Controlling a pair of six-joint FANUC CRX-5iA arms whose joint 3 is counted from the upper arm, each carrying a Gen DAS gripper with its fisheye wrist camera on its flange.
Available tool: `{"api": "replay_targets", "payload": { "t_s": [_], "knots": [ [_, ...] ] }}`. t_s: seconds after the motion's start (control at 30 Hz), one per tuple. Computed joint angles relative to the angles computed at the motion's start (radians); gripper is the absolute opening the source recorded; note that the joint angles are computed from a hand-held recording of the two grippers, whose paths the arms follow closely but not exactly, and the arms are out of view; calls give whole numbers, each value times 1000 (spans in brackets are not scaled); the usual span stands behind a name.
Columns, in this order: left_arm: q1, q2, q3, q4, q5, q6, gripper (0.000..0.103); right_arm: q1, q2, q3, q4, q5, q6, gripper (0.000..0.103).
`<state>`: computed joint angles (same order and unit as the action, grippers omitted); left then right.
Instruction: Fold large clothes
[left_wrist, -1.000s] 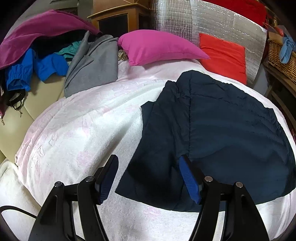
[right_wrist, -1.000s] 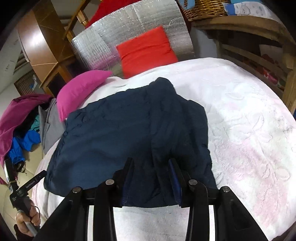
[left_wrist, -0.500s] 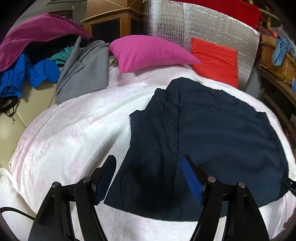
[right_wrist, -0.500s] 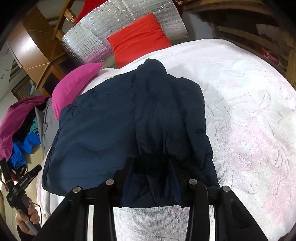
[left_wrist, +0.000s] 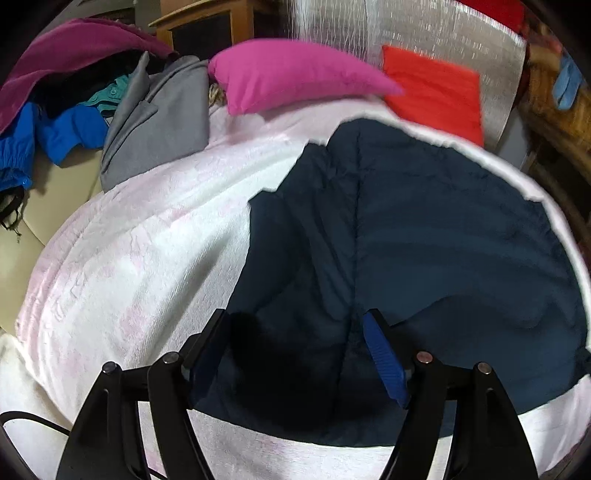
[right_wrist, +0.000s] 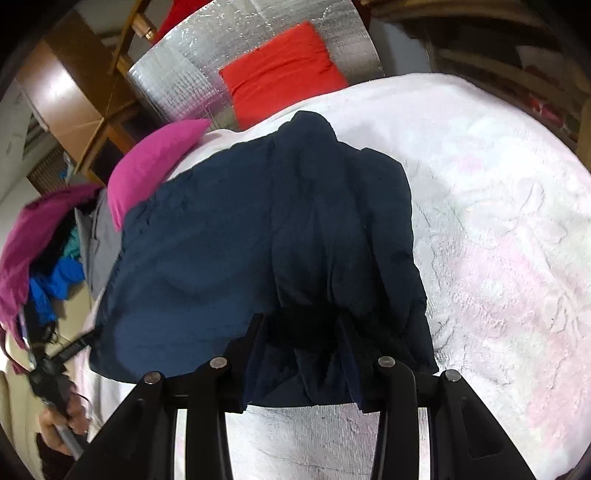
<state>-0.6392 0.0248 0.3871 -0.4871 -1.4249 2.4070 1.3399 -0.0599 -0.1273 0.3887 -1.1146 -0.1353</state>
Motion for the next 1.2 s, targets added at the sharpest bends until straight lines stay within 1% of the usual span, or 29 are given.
{"api": "replay_targets", "payload": {
  "t_s": [0.03,0.07,0.13,0.2,0.3,0.33,0.4,0.53,0.6,0.73,0.77,0.8,0.83,0.87,0.97,1.03,1.1,1.13,1.2],
  "knots": [
    [-5,-21,-20,-1,29,6,75,5,1,5,5,-5,-2,49],
    [-8,-40,-39,3,55,6,75,10,-3,5,10,1,-14,58],
    [-13,-65,-68,24,98,10,75,26,-26,-12,29,39,-71,69],
    [-27,-81,-85,35,126,12,75,46,-46,-34,58,81,-121,70],
    [-53,-74,-84,53,113,-20,75,68,-86,-89,64,193,-236,73],
    [-41,-80,-106,103,127,-31,75,71,-96,-106,55,233,-261,73],
    [-6,-94,-160,217,161,-37,75,78,-113,-152,84,308,-338,75],
    [38,-103,-221,343,181,-30,75,67,-112,-210,101,413,-484,76],
    [69,-113,-253,398,208,-22,75,59,-107,-241,140,457,-571,76],
    [155,-144,-340,526,286,-20,75,33,-83,-266,183,489,-693,76],
    [175,-153,-371,567,312,-27,75,30,-76,-268,198,481,-720,76],
    [193,-162,-401,605,340,-36,75,29,-74,-271,208,475,-735,72],
    [206,-170,-421,627,361,-38,75,26,-71,-275,229,477,-752,66],
    [206,-174,-427,626,373,-33,74,26,-63,-260,225,455,-730,56],
    [195,-175,-417,593,391,-35,69,31,-42,-208,205,388,-638,45],
    [183,-166,-401,564,382,-25,69,36,-34,-189,229,357,-618,44],
    [182,-144,-390,573,353,-34,69,35,-19,-163,197,334,-572,44],
    [184,-138,-391,582,350,-36,70,32,-14,-155,165,331,-551,44],
    [185,-140,-393,584,351,-35,70,29,-35,-189,170,367,-586,44]
  ]
}}
